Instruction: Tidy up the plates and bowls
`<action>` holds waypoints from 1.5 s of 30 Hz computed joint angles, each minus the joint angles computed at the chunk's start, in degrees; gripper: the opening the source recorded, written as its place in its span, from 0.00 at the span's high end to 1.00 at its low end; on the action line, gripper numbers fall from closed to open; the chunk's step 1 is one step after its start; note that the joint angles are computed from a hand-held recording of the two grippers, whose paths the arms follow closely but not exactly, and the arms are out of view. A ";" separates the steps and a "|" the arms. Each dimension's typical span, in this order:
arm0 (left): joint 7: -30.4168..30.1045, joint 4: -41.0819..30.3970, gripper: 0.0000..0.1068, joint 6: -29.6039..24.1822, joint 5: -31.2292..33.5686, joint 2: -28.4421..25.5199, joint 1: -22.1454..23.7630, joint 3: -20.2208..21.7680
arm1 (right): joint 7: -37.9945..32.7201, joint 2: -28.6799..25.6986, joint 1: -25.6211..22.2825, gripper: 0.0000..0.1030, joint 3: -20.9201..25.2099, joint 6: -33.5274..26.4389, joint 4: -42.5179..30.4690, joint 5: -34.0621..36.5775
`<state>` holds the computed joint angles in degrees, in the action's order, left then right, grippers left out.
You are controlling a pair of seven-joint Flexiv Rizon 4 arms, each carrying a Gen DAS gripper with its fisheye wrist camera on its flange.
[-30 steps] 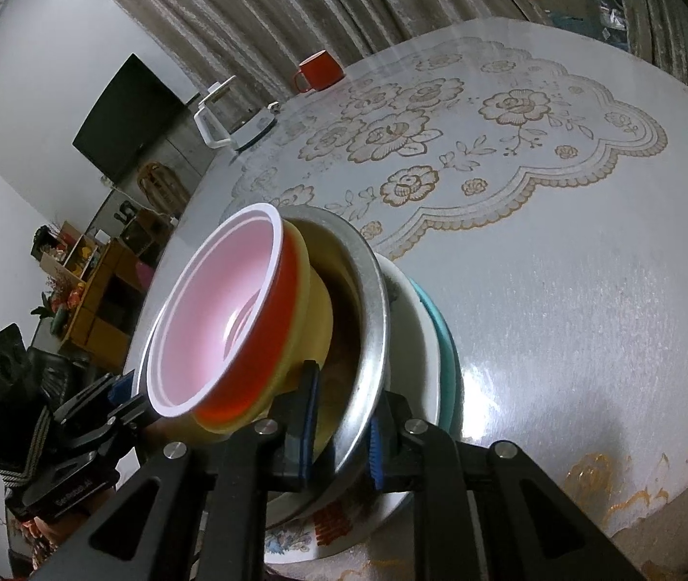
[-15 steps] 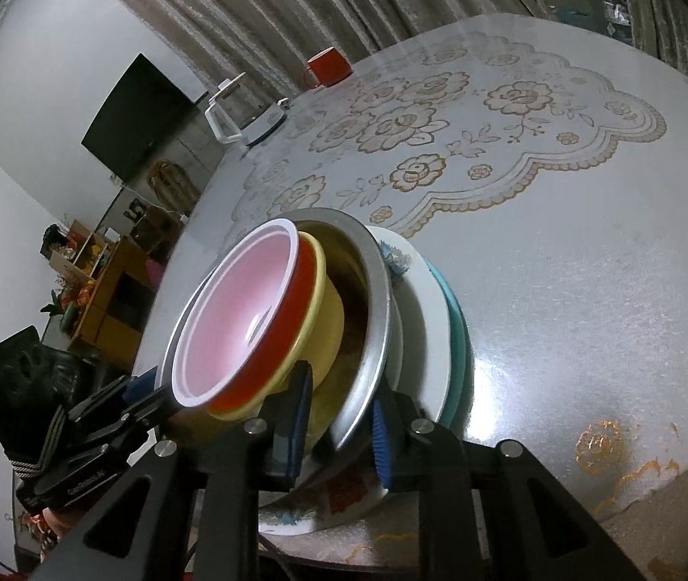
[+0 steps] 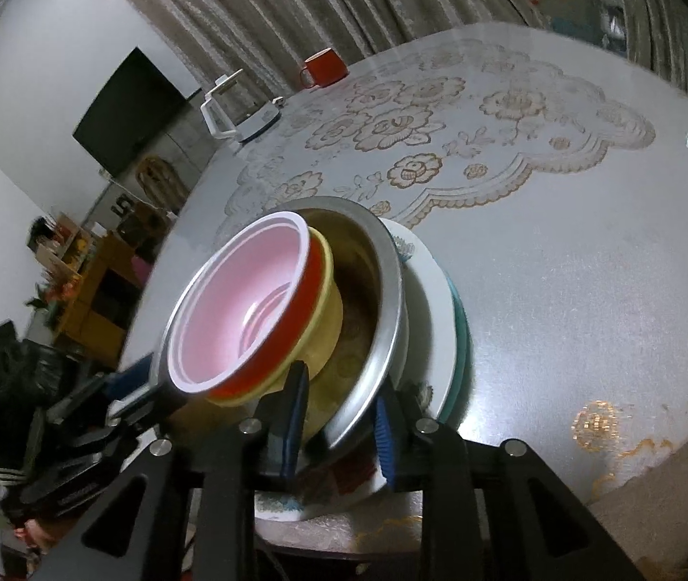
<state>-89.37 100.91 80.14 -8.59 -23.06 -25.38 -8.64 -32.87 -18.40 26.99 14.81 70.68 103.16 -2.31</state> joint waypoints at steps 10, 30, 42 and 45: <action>-4.69 4.27 0.25 1.91 1.85 3.10 -1.06 1.96 | 5.17 2.53 3.02 0.68 -1.76 -0.01 2.83 -7.30; -27.28 2.18 0.04 -6.76 26.00 8.29 -8.82 11.22 | 32.83 10.76 6.98 0.32 -4.62 -7.52 10.97 -42.71; -49.27 1.57 0.04 -9.78 48.46 13.59 -9.66 11.46 | 35.66 11.77 8.52 0.32 -0.67 -15.61 9.07 -47.62; -51.89 3.00 0.04 -6.85 49.60 14.67 -7.62 9.92 | 37.40 12.42 8.58 0.31 -0.34 -17.36 9.18 -49.52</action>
<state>-141.25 103.92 73.29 41.01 -8.39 -33.00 1.28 4.53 -5.97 35.57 14.47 53.32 112.34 -51.83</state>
